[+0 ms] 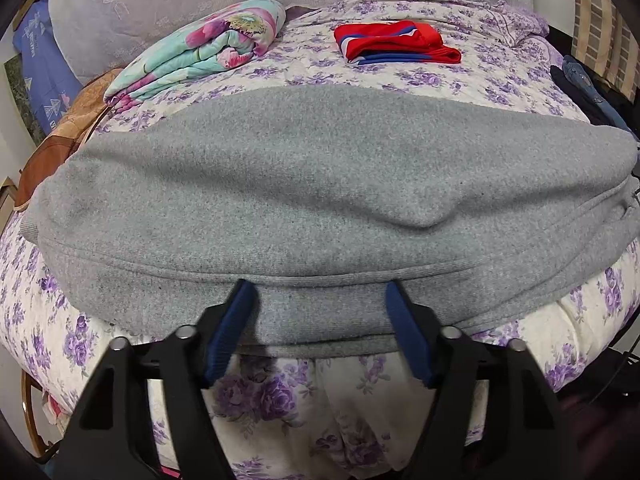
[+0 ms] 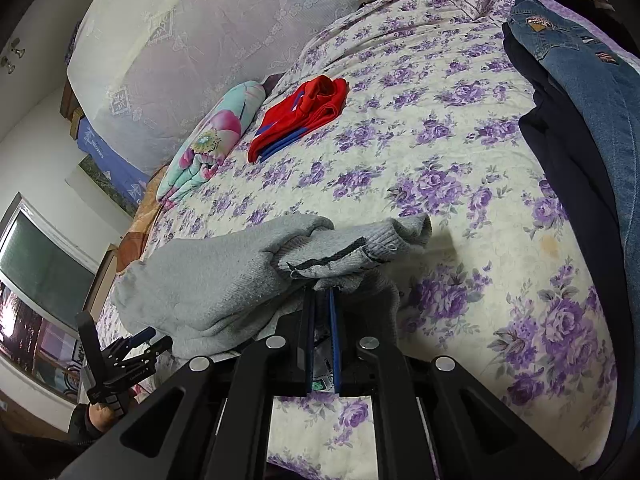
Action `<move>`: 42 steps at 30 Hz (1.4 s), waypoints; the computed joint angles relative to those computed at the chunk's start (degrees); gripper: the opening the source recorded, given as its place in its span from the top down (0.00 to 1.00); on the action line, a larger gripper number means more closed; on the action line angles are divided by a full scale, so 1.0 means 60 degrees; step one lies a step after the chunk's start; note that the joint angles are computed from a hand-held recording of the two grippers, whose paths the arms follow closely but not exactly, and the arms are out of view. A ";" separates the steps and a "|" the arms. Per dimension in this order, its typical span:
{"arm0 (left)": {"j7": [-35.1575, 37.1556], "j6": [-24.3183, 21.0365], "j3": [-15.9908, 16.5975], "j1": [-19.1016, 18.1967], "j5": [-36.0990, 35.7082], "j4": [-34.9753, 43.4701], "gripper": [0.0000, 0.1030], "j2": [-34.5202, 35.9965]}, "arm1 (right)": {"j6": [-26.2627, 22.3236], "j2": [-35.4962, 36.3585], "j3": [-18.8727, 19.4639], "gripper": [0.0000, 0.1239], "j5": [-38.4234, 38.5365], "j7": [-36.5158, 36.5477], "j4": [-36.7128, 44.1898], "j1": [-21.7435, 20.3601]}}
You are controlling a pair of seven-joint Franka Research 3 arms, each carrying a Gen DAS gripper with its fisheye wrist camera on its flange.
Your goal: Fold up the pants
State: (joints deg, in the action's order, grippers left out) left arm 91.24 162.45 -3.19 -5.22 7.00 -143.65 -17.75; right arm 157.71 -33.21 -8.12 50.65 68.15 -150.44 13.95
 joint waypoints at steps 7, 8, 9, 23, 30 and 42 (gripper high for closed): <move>0.1561 0.0003 0.0405 -0.0339 -0.0876 0.0067 1.00 -0.0050 | 0.0168 -0.0267 -0.0136 0.94 0.0335 -0.0161 -0.0122 0.0199; 0.1503 0.0034 0.0369 -0.0200 -0.0777 0.0092 1.00 -0.0099 | 0.0131 -0.0403 -0.0227 0.94 0.0469 -0.0249 -0.0141 0.0280; 0.1525 -0.0001 0.0456 -0.0118 -0.0802 0.0172 1.00 -0.0169 | 0.0077 -0.0516 -0.0303 0.94 0.0592 -0.0333 -0.0142 0.0354; 0.4303 0.0225 -0.0075 -0.1639 -0.2426 -0.0664 0.27 -0.0931 | -0.0619 -0.1470 0.0434 0.97 -0.0853 0.0994 -0.0305 -0.0067; 0.2468 0.0073 -0.0754 -0.0445 0.0272 0.0211 0.56 0.0177 | -0.0543 -0.1948 0.0268 0.97 -0.1031 0.1312 -0.0813 -0.0057; 0.3595 0.0085 0.0098 -0.1297 -0.0505 -0.0153 0.88 -0.0551 | 0.1045 -0.0696 -0.0042 0.35 0.0337 0.1504 -0.0505 0.0222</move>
